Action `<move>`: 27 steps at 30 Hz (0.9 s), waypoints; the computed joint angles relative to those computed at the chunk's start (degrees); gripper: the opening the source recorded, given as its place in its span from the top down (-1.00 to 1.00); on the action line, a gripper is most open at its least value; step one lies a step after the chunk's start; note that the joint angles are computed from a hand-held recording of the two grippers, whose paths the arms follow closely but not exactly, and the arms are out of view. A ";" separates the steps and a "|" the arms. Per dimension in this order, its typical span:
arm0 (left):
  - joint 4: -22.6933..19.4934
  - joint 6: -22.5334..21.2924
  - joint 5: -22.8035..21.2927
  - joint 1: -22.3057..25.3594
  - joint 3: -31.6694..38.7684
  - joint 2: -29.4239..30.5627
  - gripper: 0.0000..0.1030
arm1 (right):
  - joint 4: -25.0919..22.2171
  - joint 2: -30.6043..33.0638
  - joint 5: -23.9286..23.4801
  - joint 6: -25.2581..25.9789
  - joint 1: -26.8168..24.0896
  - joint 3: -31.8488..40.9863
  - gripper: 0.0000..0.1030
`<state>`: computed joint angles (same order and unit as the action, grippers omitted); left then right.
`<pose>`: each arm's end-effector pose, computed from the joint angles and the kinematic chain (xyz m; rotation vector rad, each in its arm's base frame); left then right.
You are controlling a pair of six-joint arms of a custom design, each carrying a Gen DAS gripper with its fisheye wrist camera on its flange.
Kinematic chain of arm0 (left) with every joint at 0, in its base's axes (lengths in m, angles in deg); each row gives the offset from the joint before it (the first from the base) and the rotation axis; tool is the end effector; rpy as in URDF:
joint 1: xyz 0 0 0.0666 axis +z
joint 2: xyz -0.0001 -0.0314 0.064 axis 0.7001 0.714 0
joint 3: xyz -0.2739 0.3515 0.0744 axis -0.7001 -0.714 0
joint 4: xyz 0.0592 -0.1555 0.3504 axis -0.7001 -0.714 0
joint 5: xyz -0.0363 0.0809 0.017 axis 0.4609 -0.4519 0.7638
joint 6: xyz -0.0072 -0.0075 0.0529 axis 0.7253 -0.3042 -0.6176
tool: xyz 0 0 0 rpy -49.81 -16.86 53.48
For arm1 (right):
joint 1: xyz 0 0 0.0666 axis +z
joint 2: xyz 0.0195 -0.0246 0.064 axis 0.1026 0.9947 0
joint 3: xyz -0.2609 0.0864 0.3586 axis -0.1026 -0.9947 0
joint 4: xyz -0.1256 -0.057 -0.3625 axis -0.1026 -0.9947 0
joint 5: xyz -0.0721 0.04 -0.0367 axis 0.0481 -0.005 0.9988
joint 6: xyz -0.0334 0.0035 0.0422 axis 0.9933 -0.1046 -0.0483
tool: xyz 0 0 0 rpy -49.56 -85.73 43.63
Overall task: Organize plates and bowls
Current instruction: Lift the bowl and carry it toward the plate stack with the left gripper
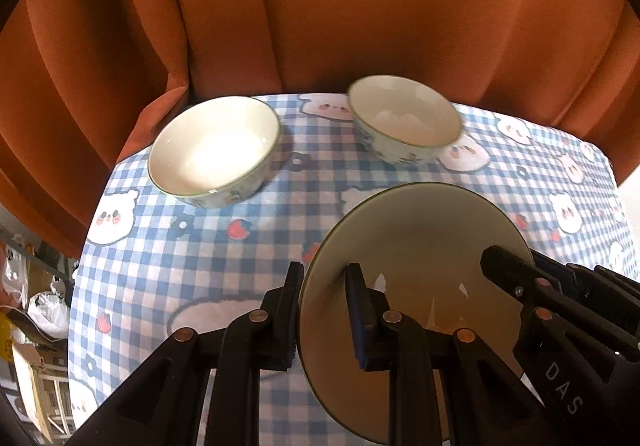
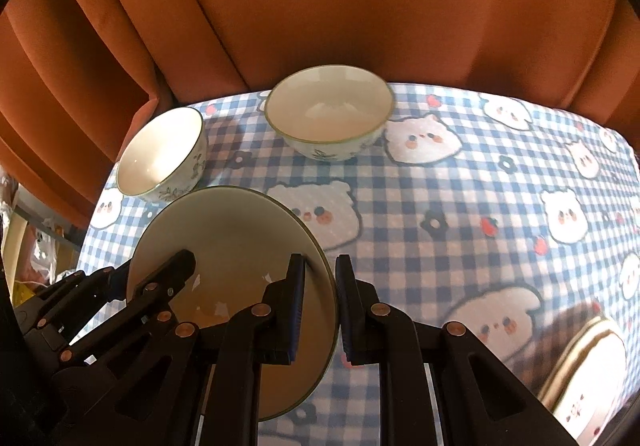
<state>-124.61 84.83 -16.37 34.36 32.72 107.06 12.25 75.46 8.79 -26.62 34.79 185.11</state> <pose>0.6466 -0.1158 0.3858 0.1716 2.6003 -0.0917 0.6472 0.3506 0.3947 0.0737 2.6212 0.1611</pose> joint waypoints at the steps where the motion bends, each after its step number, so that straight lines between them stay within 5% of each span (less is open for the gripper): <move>1: 0.33 -0.10 0.45 -0.33 -0.89 -0.70 0.63 | 0.16 -0.66 0.28 -0.37 0.04 -0.91 0.63; 16: 2.70 1.59 -0.05 -5.91 -10.30 -7.35 0.63 | 5.62 -13.68 2.39 -4.65 0.35 -20.99 0.63; 27: 2.18 6.30 -3.67 -11.07 -15.56 -10.26 0.63 | 8.91 -21.37 -0.35 -1.96 -1.19 -32.86 0.63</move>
<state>-122.43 91.13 -20.04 23.28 17.16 96.80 21.15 54.09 8.44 -28.58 33.60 152.25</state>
